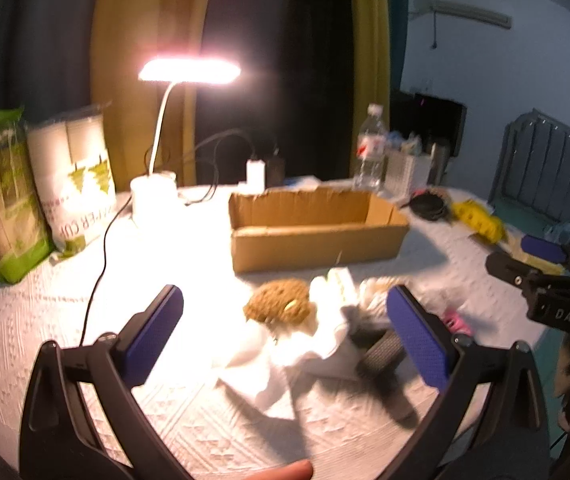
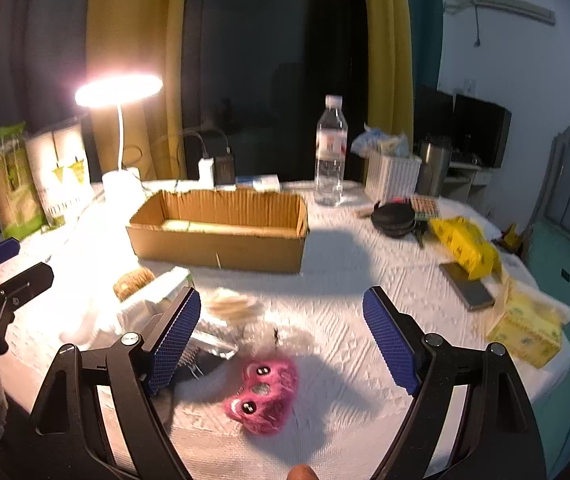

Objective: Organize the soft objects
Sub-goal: 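Grasp the pink fuzzy plush with the right gripper while the left gripper grasps the white tissue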

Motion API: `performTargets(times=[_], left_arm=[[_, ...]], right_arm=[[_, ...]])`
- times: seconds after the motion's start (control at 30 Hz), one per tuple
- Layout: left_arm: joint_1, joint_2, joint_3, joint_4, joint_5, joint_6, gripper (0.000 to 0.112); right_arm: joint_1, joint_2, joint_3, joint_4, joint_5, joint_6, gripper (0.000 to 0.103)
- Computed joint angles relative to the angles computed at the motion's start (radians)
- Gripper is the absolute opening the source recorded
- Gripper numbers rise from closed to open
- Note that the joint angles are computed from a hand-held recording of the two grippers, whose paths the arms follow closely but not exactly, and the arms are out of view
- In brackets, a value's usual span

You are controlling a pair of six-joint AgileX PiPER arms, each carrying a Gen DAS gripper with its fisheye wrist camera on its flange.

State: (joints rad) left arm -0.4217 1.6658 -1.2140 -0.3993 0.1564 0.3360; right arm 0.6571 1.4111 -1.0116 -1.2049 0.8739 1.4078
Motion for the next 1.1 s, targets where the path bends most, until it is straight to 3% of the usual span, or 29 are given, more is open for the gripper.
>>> performTargets(times=[0.43, 0.63, 0.7, 0.83, 0.9, 0.97, 1.03, 1.07, 1.1], left_arm=[[0.016, 0.211, -0.102, 0.326, 0.136, -0.268, 0.102], [0.044, 0.266, -0.171, 0.195, 0.235, -0.149, 0.098], [0.057, 0.296, -0.214, 0.163, 0.299, -0.129, 0.082], [0.055, 0.300, -0.216, 0.187, 0.303, -0.140, 0.079], [0.046, 0.293, -0.206, 0.219, 0.295, -0.162, 0.068], [0.036, 0.287, -0.198, 0.255, 0.282, -0.185, 0.054], [0.036, 0.282, -0.192, 0.252, 0.276, -0.176, 0.042], [0.044, 0.280, -0.191, 0.199, 0.282, -0.126, 0.030], [0.047, 0.277, -0.188, 0.186, 0.282, -0.116, 0.027]], right_arm=[[-0.140, 0.048, 0.091, 0.192, -0.168, -0.092, 0.086], [-0.199, 0.046, 0.131, 0.248, -0.259, -0.129, 0.086], [-0.218, 0.049, 0.133, 0.269, -0.286, -0.145, 0.086], [-0.252, 0.068, 0.127, 0.346, -0.337, -0.217, 0.086], [-0.269, 0.072, 0.131, 0.419, -0.382, -0.294, 0.086], [-0.282, 0.078, 0.131, 0.486, -0.412, -0.366, 0.077], [-0.293, 0.089, 0.127, 0.561, -0.434, -0.444, 0.055], [-0.290, 0.091, 0.127, 0.577, -0.439, -0.453, 0.053], [-0.285, 0.092, 0.129, 0.561, -0.437, -0.437, 0.053]])
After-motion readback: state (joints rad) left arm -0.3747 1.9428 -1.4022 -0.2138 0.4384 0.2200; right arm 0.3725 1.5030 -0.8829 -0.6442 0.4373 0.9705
